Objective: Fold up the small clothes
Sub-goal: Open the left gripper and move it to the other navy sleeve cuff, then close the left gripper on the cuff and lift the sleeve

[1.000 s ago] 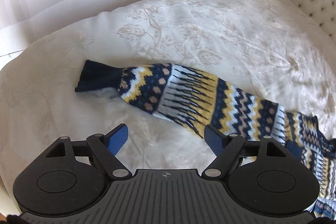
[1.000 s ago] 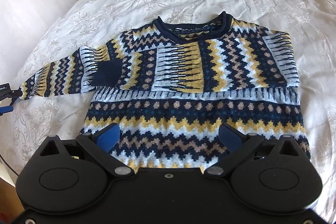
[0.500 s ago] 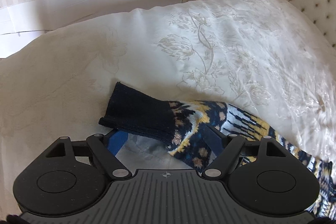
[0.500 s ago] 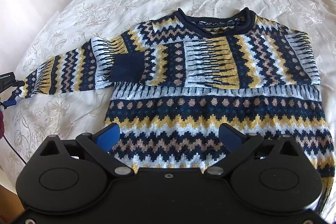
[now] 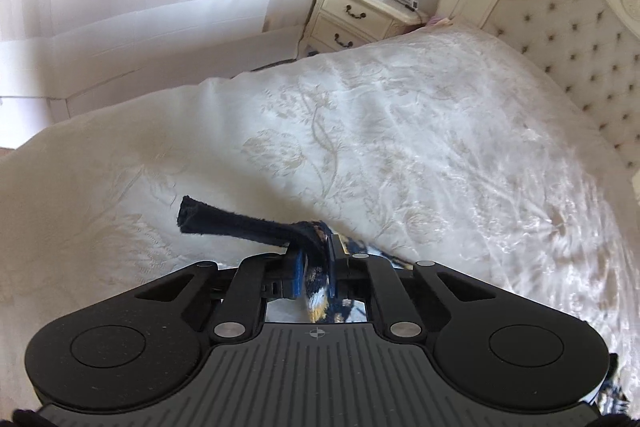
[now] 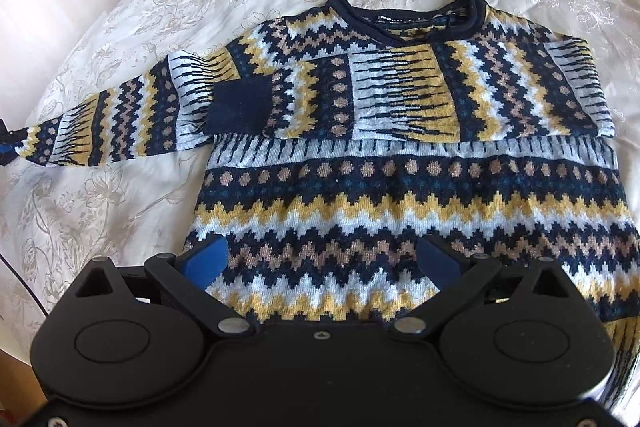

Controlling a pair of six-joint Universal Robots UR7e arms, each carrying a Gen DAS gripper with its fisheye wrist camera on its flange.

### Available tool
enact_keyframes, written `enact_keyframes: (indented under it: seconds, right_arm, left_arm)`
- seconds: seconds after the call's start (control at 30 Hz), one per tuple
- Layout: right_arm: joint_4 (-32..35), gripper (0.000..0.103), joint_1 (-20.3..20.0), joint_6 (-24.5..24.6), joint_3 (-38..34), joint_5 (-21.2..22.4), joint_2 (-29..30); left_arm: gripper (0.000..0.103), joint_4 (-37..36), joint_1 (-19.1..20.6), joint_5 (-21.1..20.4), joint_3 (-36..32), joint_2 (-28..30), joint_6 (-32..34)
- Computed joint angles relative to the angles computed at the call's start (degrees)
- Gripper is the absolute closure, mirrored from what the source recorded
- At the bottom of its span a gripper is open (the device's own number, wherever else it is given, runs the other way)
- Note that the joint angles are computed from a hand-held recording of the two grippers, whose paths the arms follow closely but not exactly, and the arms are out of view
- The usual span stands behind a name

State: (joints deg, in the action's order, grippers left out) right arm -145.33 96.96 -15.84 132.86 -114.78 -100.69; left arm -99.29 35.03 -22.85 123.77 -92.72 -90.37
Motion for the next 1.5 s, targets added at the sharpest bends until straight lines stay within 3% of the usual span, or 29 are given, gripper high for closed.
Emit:
enact_keyframes:
  seconds: [0.07,0.27,0.37,0.53,0.6,0.67,0.87,1.03,1.23,1.5]
  right_arm:
    - [0.26,0.002,-0.50,-0.22,0.29,0.23,-0.34]
    - [2.24,0.002,-3.41,-2.19,0.35,3.18,-1.76]
    - [3.65,0.001,-5.13,-2.95,-0.15,4.86,-2.69]
    - [8.65,0.001,-8.57,-4.96,-2.71,8.85,-3.84]
    - [10.39,0.001,-9.51,-6.23,-3.88,9.89,-3.96]
    - [9.74,0.001,-10.01,-8.03,-4.19,10.35,-4.44]
    - [7.90,0.001,-10.56,-9.75,-4.20,10.49,-4.82]
    - [6.09,0.001,-9.53,-8.53,-3.13,9.06,-4.01]
    - [4.35,0.001,-6.80,-6.21,-2.28,7.91,-1.96]
    - [3.09,0.001,-3.36,-4.02,-2.76,6.77,1.43]
  left_arm:
    - [0.092,-1.28,-1.48,1.20,-0.80,0.88,3.03]
    - [0.092,-16.12,-6.05,4.15,-1.95,5.50,19.31]
    - [0.091,-21.31,-7.00,3.15,-3.57,8.97,25.28]
    - [0.086,-20.20,-7.07,0.13,-3.55,11.24,19.37]
    - [0.068,-21.16,-7.07,-1.94,-1.69,10.46,16.59]
    - [0.064,-20.92,-6.85,-3.53,-0.11,9.69,14.29]
    - [0.048,-4.53,-6.68,-5.77,0.36,7.06,-0.25]
    - [0.045,0.53,-4.04,-6.75,1.39,3.75,-7.28]
    - [0.045,-1.38,1.35,-7.63,2.26,2.09,-4.52]
    - [0.044,-13.76,6.55,-7.32,5.28,2.54,4.77]
